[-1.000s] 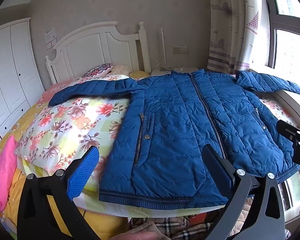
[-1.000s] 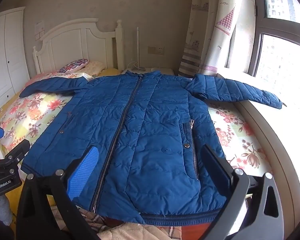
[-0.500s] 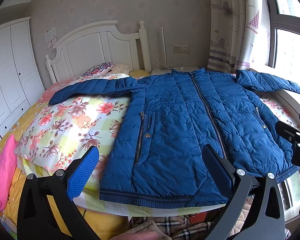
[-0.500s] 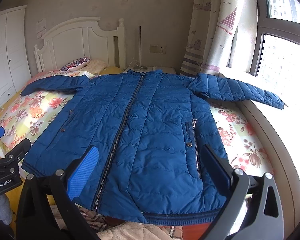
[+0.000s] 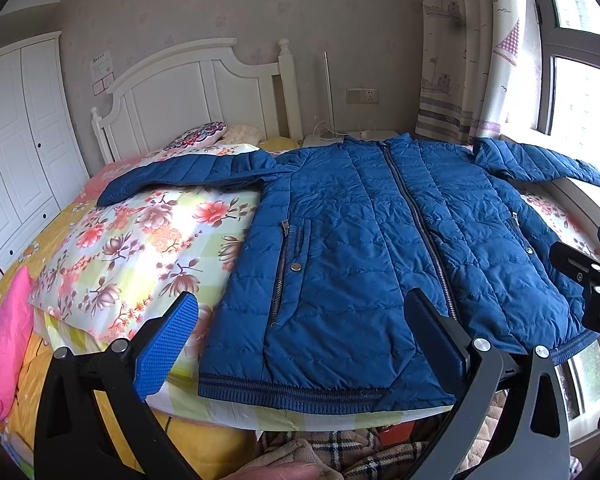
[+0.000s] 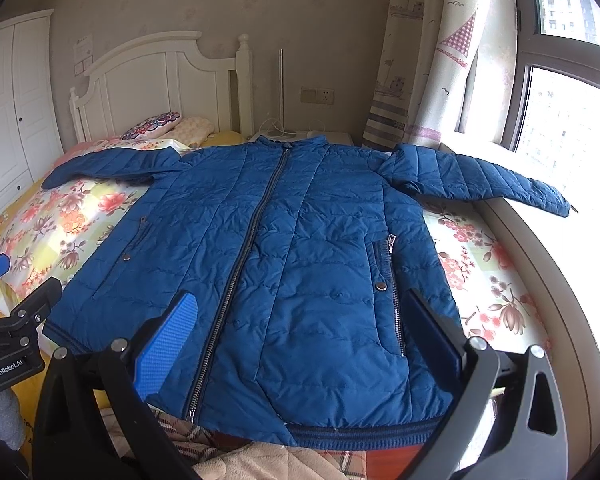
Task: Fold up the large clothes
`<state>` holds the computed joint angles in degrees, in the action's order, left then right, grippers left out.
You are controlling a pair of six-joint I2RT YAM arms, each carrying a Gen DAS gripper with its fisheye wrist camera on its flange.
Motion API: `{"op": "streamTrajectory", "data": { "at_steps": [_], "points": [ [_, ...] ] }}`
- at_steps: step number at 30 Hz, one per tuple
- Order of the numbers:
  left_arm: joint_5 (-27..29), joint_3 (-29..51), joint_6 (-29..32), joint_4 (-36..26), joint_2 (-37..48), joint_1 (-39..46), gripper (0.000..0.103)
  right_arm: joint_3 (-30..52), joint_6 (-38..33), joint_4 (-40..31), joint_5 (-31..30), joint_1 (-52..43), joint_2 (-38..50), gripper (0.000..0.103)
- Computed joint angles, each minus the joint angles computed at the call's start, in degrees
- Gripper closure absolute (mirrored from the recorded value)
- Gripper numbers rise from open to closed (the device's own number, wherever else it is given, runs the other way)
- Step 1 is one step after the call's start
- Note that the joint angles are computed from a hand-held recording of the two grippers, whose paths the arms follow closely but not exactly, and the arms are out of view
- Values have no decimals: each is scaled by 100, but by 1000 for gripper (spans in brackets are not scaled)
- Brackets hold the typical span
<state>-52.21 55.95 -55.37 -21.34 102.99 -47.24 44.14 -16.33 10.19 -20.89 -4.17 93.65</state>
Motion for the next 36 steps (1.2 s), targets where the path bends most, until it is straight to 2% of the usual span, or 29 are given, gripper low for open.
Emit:
{"op": "streamTrajectory", "data": {
  "at_steps": [36],
  "points": [
    [165, -166, 7, 206, 104, 42, 4, 54, 18, 51, 48, 58, 262, 2]
  ]
}}
